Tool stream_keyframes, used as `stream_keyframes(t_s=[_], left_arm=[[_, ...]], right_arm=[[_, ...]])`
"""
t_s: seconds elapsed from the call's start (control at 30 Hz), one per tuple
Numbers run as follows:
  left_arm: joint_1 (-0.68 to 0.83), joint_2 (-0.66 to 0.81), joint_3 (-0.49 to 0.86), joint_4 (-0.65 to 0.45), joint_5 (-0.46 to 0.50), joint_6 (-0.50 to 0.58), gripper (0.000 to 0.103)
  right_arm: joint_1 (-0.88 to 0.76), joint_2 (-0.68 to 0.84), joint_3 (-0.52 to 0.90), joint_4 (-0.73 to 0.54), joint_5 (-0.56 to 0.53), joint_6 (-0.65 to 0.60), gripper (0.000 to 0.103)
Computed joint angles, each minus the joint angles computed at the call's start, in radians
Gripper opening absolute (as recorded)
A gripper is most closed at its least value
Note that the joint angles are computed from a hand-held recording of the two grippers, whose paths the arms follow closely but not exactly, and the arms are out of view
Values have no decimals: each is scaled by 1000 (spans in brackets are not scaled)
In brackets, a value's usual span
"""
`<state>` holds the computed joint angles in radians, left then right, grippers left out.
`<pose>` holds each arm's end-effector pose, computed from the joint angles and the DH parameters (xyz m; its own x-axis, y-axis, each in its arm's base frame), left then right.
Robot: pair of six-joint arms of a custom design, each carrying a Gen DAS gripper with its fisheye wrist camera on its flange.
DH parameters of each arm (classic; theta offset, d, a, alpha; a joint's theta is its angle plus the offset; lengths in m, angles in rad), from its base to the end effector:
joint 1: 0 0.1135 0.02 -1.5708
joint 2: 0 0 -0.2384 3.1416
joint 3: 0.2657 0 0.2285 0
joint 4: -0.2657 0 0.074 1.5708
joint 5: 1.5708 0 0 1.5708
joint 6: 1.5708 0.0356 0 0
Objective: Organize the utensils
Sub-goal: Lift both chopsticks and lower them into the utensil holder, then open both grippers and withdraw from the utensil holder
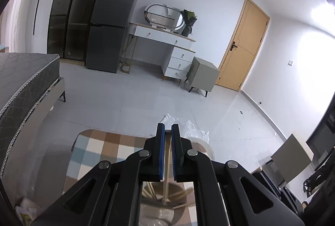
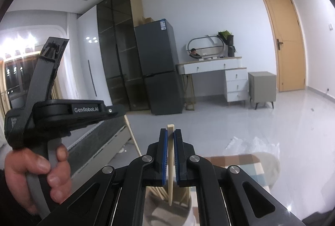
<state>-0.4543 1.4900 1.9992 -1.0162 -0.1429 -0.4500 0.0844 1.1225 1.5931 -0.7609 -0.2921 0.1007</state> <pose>0.2354 -0.1093 0.4580 -0.5331 -0.2188 -0.8173 0.1006 0.9427 -0.3180 0.1880 0.0262 0.4509 -0.3195 0.0696 -0.9450 -0.3252 0.9287 0.1783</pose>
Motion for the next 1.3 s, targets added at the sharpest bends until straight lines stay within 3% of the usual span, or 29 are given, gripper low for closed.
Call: stream_keyframes(t_s=[0.2, 0.37, 0.6, 0.87, 1.17, 1.3], left_arm=[[46, 2, -119, 100, 67, -5, 1], [34, -1, -199, 158, 70, 19, 1], [18, -20, -239, 148, 92, 44, 1], [-3, 37, -141, 80, 107, 62, 1], [36, 57, -118, -58, 256, 55, 2], [29, 51, -68, -157, 221, 41, 20]], right_arm=[[19, 68, -36, 76, 21, 5, 5], [16, 74, -102, 110, 14, -10, 5], [-5, 40, -202, 122, -9, -19, 5], [5, 28, -234, 80, -6, -27, 8], [-8, -57, -255, -15, -16, -31, 12], [-58, -110, -249, -77, -48, -15, 28]])
